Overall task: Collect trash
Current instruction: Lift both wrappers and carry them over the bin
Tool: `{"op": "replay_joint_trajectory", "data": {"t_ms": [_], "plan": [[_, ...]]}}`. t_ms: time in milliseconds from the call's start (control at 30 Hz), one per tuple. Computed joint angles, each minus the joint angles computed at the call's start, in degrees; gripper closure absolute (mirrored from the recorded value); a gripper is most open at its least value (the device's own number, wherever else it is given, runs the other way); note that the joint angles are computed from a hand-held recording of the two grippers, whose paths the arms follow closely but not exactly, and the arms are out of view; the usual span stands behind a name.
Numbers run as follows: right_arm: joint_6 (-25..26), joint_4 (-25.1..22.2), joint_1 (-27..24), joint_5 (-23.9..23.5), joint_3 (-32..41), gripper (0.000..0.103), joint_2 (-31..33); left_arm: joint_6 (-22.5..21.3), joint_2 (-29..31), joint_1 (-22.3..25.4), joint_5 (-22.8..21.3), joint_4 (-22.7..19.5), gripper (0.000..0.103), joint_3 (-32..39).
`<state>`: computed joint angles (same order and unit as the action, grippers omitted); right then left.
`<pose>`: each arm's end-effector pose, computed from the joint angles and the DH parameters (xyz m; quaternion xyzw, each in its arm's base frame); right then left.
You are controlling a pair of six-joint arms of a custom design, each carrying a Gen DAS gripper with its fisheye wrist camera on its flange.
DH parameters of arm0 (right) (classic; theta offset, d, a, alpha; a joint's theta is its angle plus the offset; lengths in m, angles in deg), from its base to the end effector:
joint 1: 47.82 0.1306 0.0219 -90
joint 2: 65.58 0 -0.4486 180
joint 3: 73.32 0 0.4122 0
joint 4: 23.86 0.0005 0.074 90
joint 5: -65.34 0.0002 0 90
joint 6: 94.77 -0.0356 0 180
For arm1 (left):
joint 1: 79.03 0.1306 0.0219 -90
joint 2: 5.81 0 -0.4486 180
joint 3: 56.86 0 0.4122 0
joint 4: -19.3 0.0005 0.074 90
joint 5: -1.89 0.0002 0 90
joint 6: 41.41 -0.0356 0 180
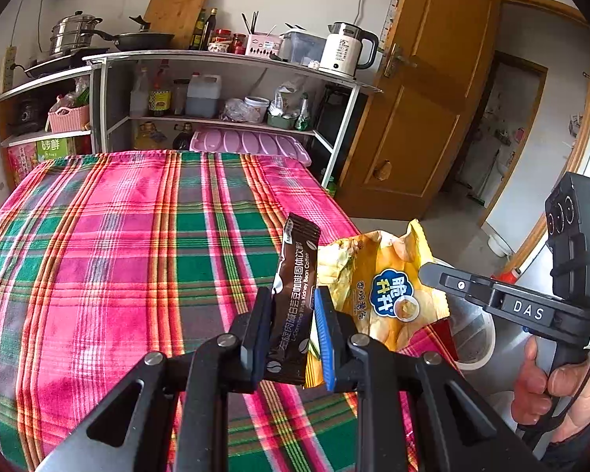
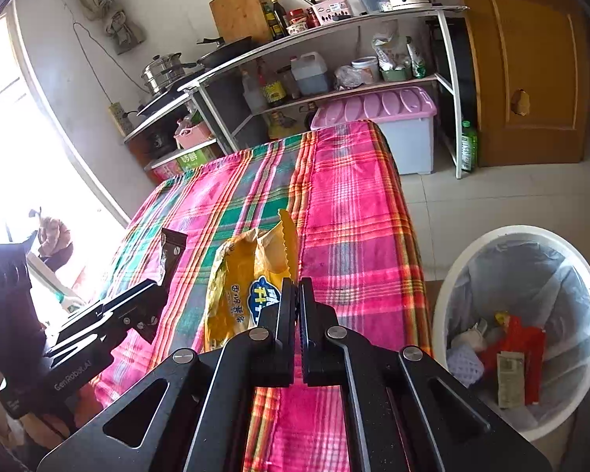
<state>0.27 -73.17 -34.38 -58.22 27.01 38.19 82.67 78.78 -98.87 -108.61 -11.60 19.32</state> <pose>0.5818 0.1587 0.4589 -0.2367 0.8807 0.2952 0.2849 0.4464 -0.1484 0.4488 -0.1858 0.8730 -0.0476 0.4484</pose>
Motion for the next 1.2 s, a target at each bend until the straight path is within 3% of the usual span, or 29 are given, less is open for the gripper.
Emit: {"op": "replay_joint_trajectory", "data": {"t_ms": [633,1200], "plan": [[-4.1,3.5,-10.2,-0.7,-2.5,0.101,-1.8,-3.5,9.1,-5.0,2.6,-0.1,0.08,9.9],[-7.2,4.7,-16.8,1.9,-0.9,0.101,1.4,-7.0,20.1,-6.8,9.0,-1.6,0.08,21.1]]}}
